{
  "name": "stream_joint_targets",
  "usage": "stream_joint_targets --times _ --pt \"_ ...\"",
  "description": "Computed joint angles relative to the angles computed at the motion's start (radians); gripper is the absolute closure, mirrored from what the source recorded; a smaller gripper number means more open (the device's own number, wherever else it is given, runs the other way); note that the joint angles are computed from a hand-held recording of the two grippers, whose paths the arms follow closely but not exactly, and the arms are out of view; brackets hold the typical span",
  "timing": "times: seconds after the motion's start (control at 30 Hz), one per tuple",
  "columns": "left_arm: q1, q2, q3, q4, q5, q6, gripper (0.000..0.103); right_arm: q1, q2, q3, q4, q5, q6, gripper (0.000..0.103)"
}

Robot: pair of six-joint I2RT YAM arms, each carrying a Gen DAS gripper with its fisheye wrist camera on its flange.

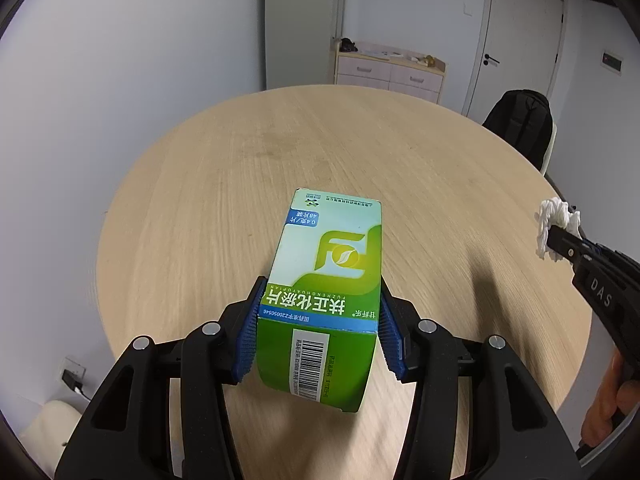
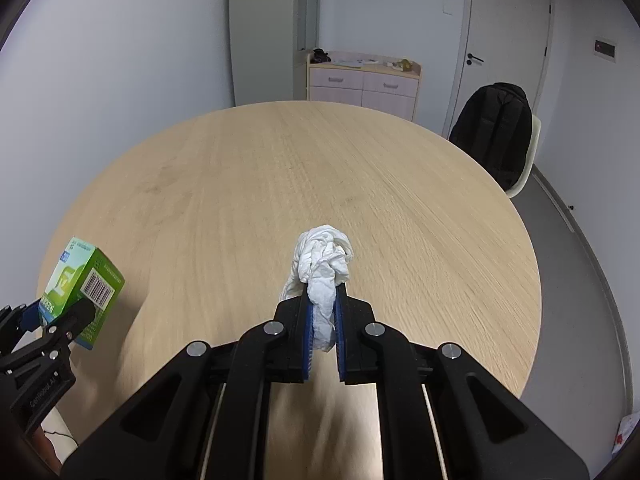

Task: Collect trash
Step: 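Carry the green carton and white tissue down toward the bin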

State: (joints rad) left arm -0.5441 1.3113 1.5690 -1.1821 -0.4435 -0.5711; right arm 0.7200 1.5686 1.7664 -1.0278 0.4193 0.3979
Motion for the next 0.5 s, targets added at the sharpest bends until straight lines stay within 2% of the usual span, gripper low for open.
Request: stream_joint_targets --times 0.27,0.5 --pt "-0.108 -0.085 -0.015 -0.097 -0.083 -0.103 0.053 0.112 -0.093 -0.055 -0.037 0.081 0.051 0.095" --pt "-0.298 -0.129 -0.002 -0.244 -0.202 -0.285 0.053 0.252 -0.186 -0.109 -0.099 0.187 0.139 0.095"
